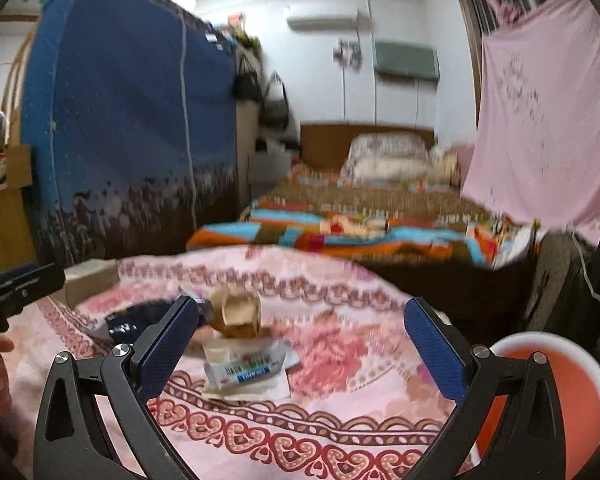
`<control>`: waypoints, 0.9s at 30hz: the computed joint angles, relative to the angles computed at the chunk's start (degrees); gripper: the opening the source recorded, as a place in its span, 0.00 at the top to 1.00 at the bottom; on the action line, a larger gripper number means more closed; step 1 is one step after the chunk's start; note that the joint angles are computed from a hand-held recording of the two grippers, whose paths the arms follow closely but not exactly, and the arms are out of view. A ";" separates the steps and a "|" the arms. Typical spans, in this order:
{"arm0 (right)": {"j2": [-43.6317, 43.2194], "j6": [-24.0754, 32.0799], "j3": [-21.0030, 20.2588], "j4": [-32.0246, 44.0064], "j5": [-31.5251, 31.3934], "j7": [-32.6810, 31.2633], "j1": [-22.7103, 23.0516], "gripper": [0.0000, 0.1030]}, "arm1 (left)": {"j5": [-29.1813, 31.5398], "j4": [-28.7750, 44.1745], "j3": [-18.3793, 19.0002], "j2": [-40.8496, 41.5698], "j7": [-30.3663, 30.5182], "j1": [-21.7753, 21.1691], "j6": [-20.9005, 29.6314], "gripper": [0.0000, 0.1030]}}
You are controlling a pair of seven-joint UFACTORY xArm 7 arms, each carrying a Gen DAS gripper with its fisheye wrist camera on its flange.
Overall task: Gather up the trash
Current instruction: 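Move both open tools back over the quilt, then grasp the blue snack bag with the left tool while the right tool grasps the white toothpaste tube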
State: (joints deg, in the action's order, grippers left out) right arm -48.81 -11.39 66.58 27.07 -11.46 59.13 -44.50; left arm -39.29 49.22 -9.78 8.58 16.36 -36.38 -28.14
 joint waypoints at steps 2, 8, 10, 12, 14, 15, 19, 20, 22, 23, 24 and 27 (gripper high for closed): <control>2.21 0.39 -0.28 0.22 -0.29 -0.36 0.08 0.00 | 0.09 2.06 0.65 0.77 0.20 0.37 5.27 0.20; 8.24 1.60 -0.55 1.70 -1.40 -2.54 -0.18 0.00 | -1.45 8.91 14.30 3.96 2.15 -10.14 21.62 0.50; 11.55 2.69 -0.76 2.84 -2.28 -4.08 -0.14 0.00 | 1.13 10.04 15.93 4.83 -0.04 -10.77 25.12 0.63; 15.11 3.87 -0.92 4.12 -3.24 -5.85 -0.15 0.00 | 5.22 10.61 19.16 5.41 -3.91 -12.99 28.35 0.80; 18.35 5.23 -0.62 5.49 -4.14 -7.34 -0.41 0.00 | 12.00 10.54 24.71 5.72 -10.59 -17.35 31.13 0.89; 19.58 5.52 -0.57 5.87 -4.54 -7.89 -0.40 0.02 | 13.68 10.15 25.31 5.43 -12.04 -17.79 31.13 0.89; 24.82 6.89 -0.88 7.40 -6.25 -10.24 0.19 0.15 | 13.74 8.66 20.60 3.46 -12.70 -13.58 32.76 0.91; 25.71 7.02 -0.86 7.65 -6.57 -10.51 0.20 0.18 | 12.07 8.34 18.40 2.93 -12.05 -11.57 33.10 0.91; 27.97 7.69 -1.46 8.22 -7.30 -11.26 0.88 0.24 | 6.52 8.06 13.10 2.26 -9.42 -6.78 33.52 0.91; 28.84 7.81 -1.43 8.53 -7.74 -11.40 0.83 0.25 | 4.04 7.53 10.86 1.83 -8.46 -4.94 33.03 0.91; 29.93 7.85 -1.95 8.70 -8.20 -11.75 1.39 0.27 | 2.56 6.85 9.22 1.44 -8.26 -3.75 32.12 0.91; 32.46 9.10 -3.30 9.42 -9.48 -12.06 2.94 0.31 | 3.89 5.35 7.59 1.25 -11.57 -3.00 29.24 0.91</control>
